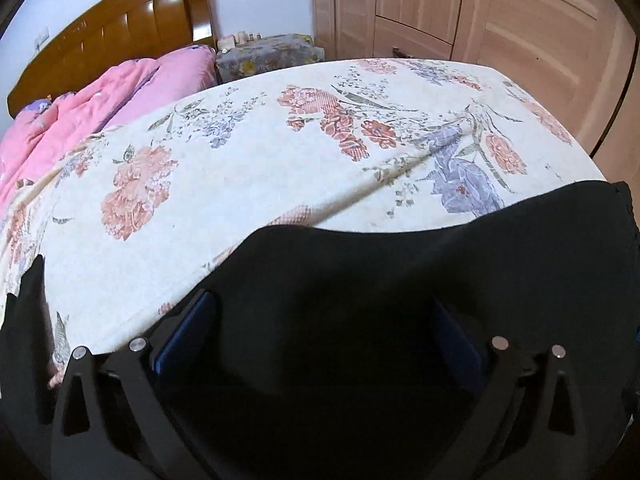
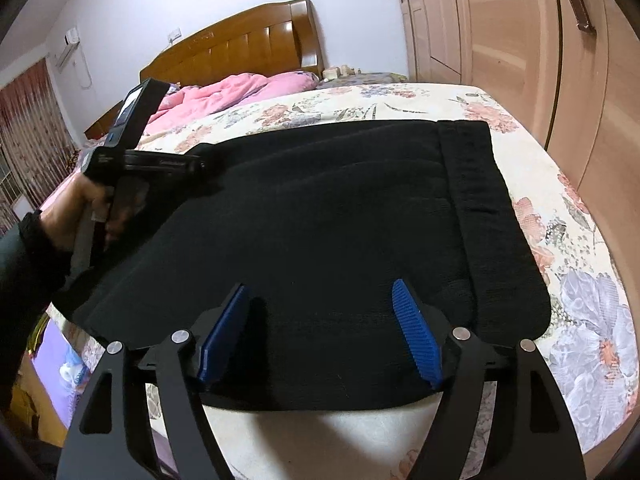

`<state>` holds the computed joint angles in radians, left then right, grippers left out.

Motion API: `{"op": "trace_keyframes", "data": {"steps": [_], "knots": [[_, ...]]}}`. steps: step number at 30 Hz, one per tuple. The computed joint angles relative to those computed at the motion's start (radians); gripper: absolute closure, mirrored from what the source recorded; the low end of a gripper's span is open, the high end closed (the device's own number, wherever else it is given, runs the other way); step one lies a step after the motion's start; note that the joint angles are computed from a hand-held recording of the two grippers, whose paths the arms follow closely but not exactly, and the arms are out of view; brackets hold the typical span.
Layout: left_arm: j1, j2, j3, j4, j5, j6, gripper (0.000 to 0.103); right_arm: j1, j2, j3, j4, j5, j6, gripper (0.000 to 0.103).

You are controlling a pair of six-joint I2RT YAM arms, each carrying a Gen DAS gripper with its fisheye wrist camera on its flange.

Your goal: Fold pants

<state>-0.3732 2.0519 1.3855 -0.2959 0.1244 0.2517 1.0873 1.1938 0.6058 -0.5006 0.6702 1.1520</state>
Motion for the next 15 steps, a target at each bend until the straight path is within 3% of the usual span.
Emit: {"op": "trace_keyframes", "data": {"steps": [5,9,12,15], "knots": [[0.006,-0.086,-0.077,-0.016,0.008,-0.002,0.002,0.01,-0.01,-0.002,-0.005,-0.002,0.004,0.031],[0.073,-0.361,-0.322,0.028,0.183,-0.006,0.002,-0.002,-0.034,-0.019,0.013,-0.012,-0.009,0.031],[0.11,-0.563,-0.52,0.027,0.291,0.078,0.002,0.003,-0.015,-0.006,0.0,-0.005,-0.015,0.031],[0.147,-0.796,-0.736,-0.008,0.403,0.24,0.002,0.026,-0.005,0.032,-0.056,0.014,0.019,0.031]]}}
